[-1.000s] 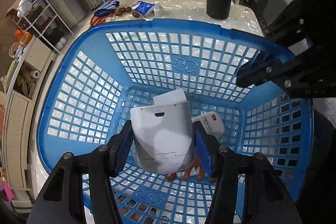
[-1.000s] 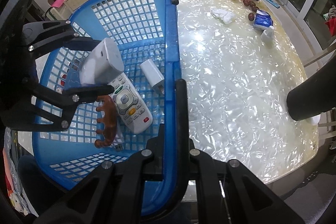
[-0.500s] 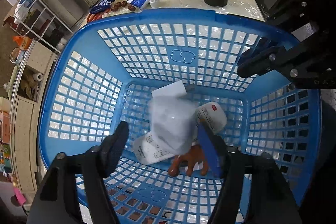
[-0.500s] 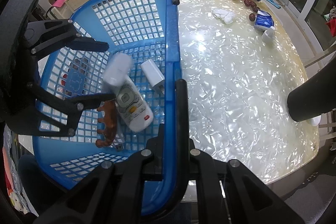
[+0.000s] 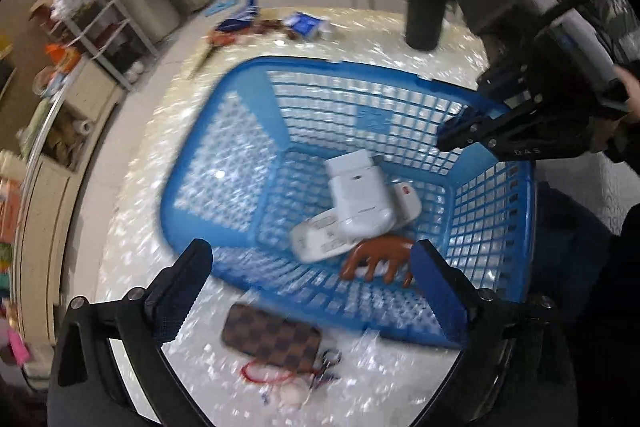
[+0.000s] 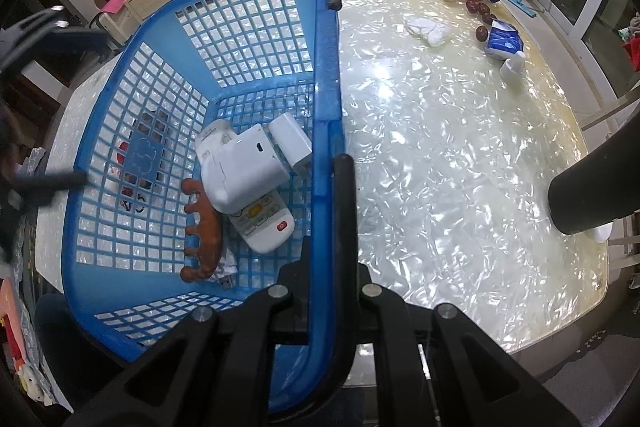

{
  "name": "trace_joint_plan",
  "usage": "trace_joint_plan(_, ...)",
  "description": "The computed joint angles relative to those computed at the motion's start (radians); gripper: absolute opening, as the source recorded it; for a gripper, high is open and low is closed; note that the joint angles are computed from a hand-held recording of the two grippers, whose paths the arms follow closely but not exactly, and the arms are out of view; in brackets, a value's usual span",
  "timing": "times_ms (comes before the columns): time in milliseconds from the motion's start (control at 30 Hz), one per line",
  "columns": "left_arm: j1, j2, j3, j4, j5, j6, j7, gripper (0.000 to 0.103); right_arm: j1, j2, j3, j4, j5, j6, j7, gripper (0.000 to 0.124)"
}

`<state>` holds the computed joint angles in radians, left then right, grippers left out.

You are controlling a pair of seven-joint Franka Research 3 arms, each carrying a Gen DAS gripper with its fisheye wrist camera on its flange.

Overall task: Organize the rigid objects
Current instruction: 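Lower the earbud case into the basket and open the left gripper, then move the left gripper back over the brown checkered wallet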

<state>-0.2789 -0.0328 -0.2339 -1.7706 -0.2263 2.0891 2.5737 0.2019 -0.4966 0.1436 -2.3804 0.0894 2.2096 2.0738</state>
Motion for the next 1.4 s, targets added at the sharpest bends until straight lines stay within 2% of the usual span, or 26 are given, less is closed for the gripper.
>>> trace_joint_plan(267,0.072,-0.024,0.055,0.015,0.007,-0.017,-0.141,0.100,0.000,0.002,-0.002,0.000,-0.002,0.000,-0.004,0.007)
trace_joint_plan(333,0.089,-0.033,0.066,-0.007,0.002,0.001,-0.174,0.100,-0.001,0.002,-0.001,-0.001,-0.002,0.001,-0.003,0.007)
trace_joint_plan(533,0.122,-0.014,0.074,-0.028,0.020,-0.001,-0.318,0.100,-0.001,0.001,-0.001,-0.002,-0.004,0.000,-0.005,0.007)
trace_joint_plan(800,0.122,0.033,0.053,-0.068,0.113,0.020,-0.562,0.100,-0.001,-0.001,-0.002,-0.004,-0.004,0.002,-0.009,0.007)
trace_joint_plan(933,0.121,0.065,0.047,-0.071,0.122,0.040,-0.652,0.100,-0.001,-0.001,-0.002,-0.005,-0.002,0.004,-0.010,0.007)
trace_joint_plan(1100,0.122,0.112,0.040,-0.047,0.138,0.028,-0.776,0.100,-0.001,0.002,-0.001,-0.002,-0.002,0.004,-0.010,0.007)
trace_joint_plan(1400,0.093,0.153,0.024,-0.045,0.285,0.038,-0.949,0.100,-0.001,0.004,-0.001,0.000,-0.003,0.004,-0.009,0.007)
